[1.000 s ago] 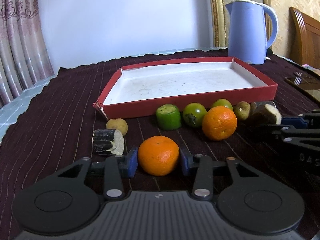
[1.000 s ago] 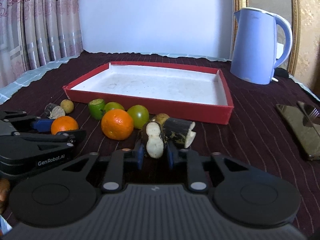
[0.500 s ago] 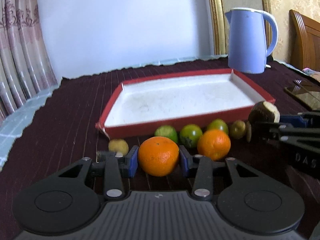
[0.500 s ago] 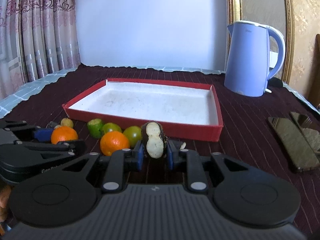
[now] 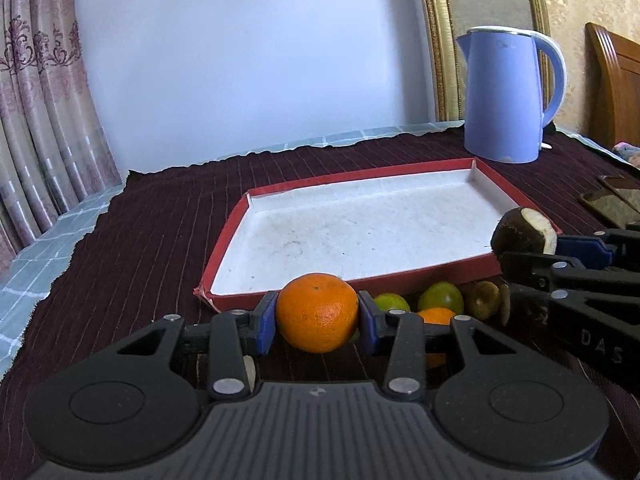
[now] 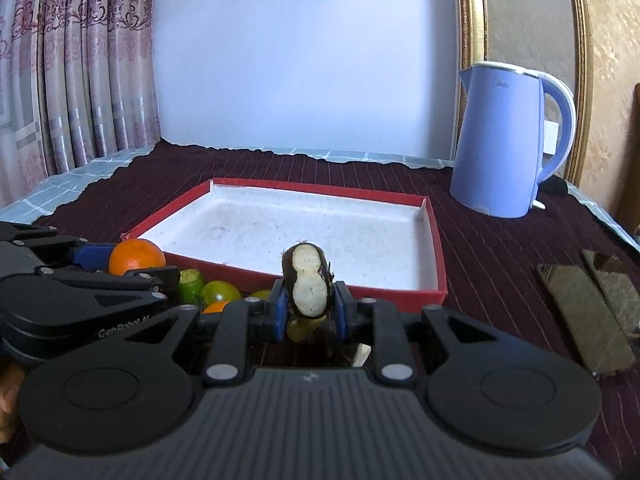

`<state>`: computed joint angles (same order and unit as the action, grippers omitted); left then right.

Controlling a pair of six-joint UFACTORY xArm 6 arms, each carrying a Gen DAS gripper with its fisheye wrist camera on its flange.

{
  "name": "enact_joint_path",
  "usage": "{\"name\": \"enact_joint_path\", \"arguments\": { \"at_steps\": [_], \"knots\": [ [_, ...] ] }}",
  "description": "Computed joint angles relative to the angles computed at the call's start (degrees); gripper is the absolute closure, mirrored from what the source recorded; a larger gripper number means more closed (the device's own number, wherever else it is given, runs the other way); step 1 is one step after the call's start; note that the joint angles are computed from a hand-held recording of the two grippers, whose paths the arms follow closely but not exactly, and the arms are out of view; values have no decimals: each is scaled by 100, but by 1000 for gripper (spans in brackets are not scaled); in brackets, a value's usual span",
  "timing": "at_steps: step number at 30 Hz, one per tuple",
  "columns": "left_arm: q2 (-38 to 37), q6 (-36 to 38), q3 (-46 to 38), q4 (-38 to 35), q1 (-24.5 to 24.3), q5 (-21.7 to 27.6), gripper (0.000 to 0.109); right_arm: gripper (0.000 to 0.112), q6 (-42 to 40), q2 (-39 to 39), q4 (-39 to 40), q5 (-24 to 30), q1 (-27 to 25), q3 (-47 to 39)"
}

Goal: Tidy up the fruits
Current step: 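Lift and carry the orange with the left tool while the right tool carries its piece over the red tray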

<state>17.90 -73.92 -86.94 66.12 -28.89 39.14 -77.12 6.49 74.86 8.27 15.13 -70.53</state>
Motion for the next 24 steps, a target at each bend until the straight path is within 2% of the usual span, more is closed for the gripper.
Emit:
{"name": "enact_joint_path", "arguments": {
  "at_steps": [24],
  "knots": [
    [599, 816, -1019, -711, 216, 271, 68, 89, 487, 341, -624, -21, 10, -584]
  ]
}}
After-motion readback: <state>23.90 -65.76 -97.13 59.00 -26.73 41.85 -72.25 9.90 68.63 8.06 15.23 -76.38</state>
